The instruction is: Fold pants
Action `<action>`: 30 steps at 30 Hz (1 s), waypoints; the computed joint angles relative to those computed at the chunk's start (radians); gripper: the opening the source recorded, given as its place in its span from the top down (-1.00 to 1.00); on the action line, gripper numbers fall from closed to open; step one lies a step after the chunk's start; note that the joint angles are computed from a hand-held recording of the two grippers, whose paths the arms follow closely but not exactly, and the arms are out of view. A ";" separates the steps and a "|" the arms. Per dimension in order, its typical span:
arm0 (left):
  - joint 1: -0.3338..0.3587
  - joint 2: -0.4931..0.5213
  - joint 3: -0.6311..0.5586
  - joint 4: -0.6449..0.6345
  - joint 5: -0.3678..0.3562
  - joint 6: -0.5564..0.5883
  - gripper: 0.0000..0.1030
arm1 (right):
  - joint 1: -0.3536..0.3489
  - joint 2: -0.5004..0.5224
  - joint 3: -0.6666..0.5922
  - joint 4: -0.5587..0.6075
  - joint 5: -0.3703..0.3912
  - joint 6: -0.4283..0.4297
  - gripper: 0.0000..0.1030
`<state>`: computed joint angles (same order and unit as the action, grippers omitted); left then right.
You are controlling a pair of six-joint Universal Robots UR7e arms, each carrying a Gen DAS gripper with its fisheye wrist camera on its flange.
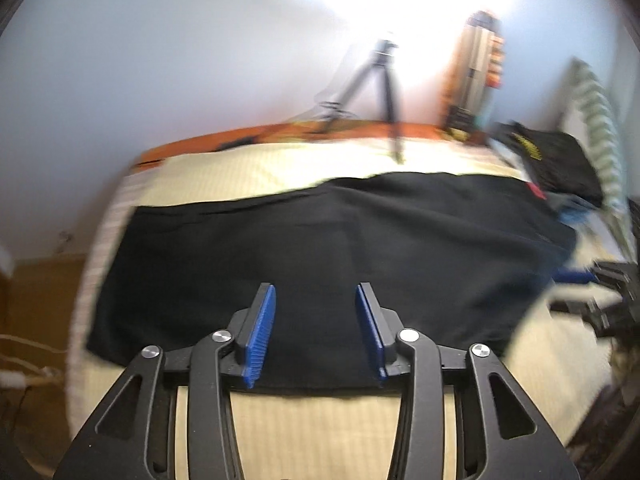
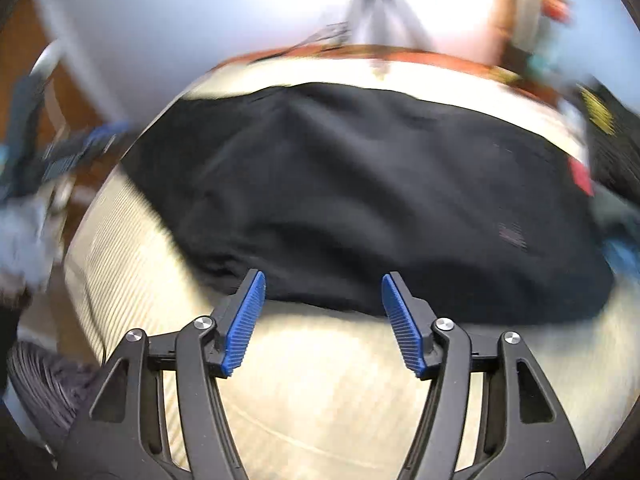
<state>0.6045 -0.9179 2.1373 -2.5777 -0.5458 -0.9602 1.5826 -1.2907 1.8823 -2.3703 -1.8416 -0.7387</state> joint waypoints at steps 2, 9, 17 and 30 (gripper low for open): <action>-0.007 0.050 -0.031 -0.067 -0.039 0.088 0.21 | -0.033 -0.016 -0.013 -0.028 -0.016 0.067 -0.26; -0.005 0.211 -0.152 -0.182 -0.225 0.352 0.21 | -0.155 -0.020 -0.111 -0.017 -0.024 0.303 -0.32; 0.000 0.368 -0.334 0.055 -0.168 0.462 0.21 | -0.266 0.014 -0.232 0.114 0.150 0.534 -0.41; 0.022 0.399 -0.354 -0.009 -0.162 0.557 0.82 | -0.283 0.084 -0.261 0.017 0.252 0.627 -0.35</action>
